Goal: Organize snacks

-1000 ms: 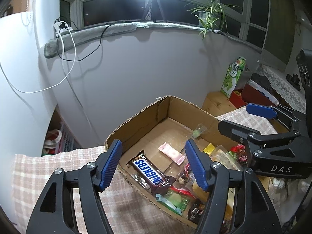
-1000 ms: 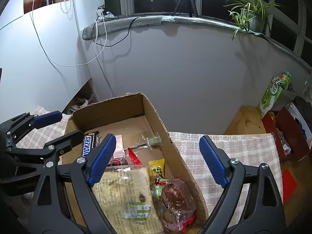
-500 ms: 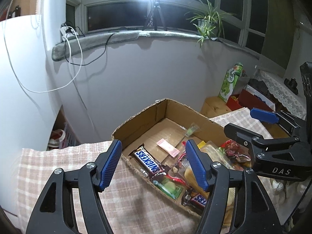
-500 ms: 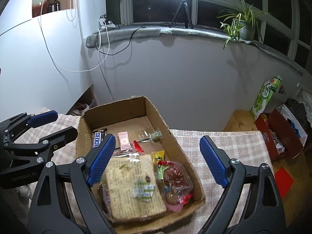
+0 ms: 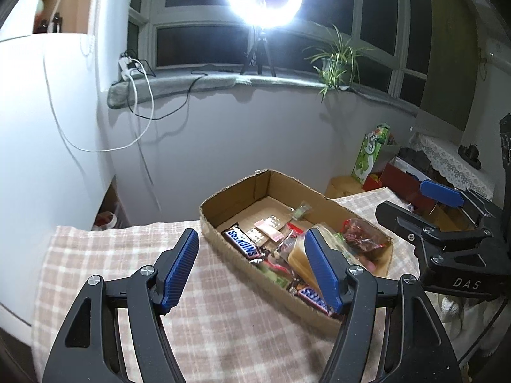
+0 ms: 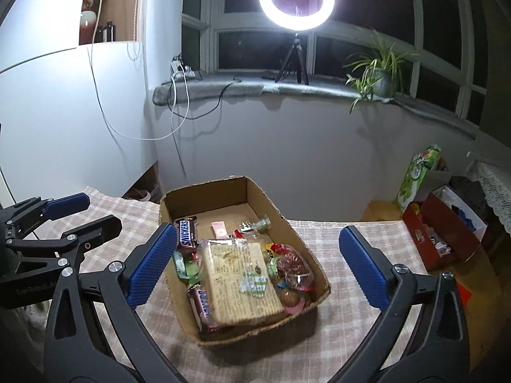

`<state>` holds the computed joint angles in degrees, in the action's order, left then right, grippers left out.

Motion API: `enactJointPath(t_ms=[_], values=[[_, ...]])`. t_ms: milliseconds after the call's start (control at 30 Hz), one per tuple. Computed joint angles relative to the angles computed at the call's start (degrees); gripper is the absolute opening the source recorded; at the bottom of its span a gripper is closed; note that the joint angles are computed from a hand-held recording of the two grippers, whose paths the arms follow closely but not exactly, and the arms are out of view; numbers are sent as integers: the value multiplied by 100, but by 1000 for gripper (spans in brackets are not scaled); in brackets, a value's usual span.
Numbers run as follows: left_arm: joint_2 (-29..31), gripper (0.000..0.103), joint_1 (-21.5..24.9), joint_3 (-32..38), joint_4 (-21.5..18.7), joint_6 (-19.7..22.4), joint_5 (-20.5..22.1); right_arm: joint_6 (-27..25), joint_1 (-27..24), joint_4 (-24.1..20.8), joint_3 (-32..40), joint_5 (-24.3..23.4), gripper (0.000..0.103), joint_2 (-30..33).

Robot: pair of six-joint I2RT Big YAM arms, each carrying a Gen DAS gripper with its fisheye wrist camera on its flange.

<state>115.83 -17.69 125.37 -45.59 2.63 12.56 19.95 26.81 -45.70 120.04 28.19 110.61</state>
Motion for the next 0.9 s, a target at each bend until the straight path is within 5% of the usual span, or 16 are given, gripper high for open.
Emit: enactJointPath(t_ms=[400,900], values=[[-1091,77,-44,-1654,985,-244,-209,520,280,402,-1095,271,103,-685],[-1325,81,-144,-2000,963,-406,-472,551,341,437,-1310,479,103,-897]])
